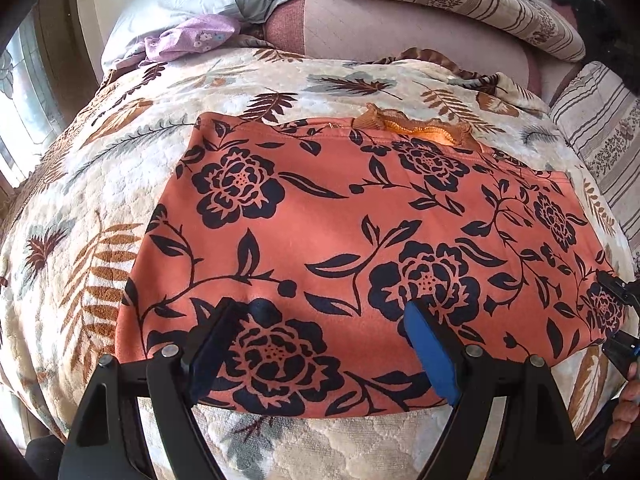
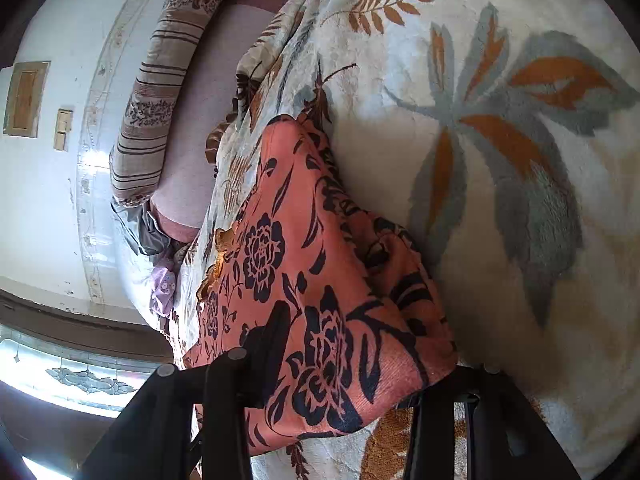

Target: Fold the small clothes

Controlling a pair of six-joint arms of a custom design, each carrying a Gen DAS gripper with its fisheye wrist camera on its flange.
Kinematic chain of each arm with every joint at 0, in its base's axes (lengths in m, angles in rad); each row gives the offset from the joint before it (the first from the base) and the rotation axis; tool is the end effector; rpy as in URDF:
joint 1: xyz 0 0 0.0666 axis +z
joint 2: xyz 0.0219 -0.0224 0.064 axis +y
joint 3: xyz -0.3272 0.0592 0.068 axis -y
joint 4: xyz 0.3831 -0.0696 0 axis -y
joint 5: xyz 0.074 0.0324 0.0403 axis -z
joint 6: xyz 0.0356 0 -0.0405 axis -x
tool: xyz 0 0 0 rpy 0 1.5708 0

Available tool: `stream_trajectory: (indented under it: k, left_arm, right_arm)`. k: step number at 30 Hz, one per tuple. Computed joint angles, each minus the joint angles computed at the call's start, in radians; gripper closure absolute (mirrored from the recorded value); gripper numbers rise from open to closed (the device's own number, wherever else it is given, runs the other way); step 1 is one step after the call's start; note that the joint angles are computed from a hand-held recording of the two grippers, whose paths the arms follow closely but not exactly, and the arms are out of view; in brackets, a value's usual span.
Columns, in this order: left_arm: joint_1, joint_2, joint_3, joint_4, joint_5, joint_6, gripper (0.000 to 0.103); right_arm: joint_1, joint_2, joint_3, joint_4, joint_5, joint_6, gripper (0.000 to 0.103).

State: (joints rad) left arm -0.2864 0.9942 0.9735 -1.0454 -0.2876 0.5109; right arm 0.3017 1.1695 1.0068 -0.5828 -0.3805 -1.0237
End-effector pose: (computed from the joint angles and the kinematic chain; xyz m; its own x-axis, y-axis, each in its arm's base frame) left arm 0.3247 -0.0855 0.3393 -0.8006 -0.2530 -0.5432 -0.2890 0.9571 -0.0199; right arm 0.3908 0.1350 0.3235 -0.7951 0.5830 -0.1671 0.2741 0.5912 0.7586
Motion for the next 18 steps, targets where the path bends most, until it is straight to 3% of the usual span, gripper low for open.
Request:
stream_trajectory:
  k: [4, 5, 6, 7, 10, 13, 15, 18]
  left_arm:
    - [0.011, 0.056, 0.003, -0.011, 0.003, -0.013, 0.018]
    - [0.002, 0.063, 0.001, -0.009, -0.018, -0.024, 0.017]
    - [-0.010, 0.058, 0.003, -0.012, -0.040, -0.025, 0.017]
    - [-0.018, 0.045, 0.004, -0.011, -0.044, -0.025, 0.018]
    - [-0.039, 0.002, -0.013, 0.029, -0.059, -0.028, 0.018]
    - [-0.022, 0.067, -0.006, 0.015, -0.014, -0.039, 0.017]
    - [-0.044, 0.066, -0.024, 0.050, -0.068, -0.070, 0.014]
    - [-0.026, 0.062, -0.021, 0.048, -0.032, -0.067, 0.014]
  right_arm:
    - [0.012, 0.016, 0.024, -0.012, 0.014, 0.024, 0.049]
    - [0.013, 0.021, 0.030, -0.014, 0.016, 0.032, 0.057]
    - [0.014, 0.030, 0.038, -0.025, 0.018, 0.036, 0.076]
    - [0.012, 0.041, 0.050, -0.047, 0.016, 0.043, 0.080]
    - [0.015, 0.053, 0.067, -0.083, 0.029, 0.065, 0.080]
    - [0.030, 0.057, 0.086, -0.108, 0.062, 0.083, 0.077]
    - [0.027, 0.064, 0.088, -0.107, 0.054, 0.082, 0.077]
    - [0.036, 0.087, 0.128, -0.155, 0.076, 0.142, 0.085]
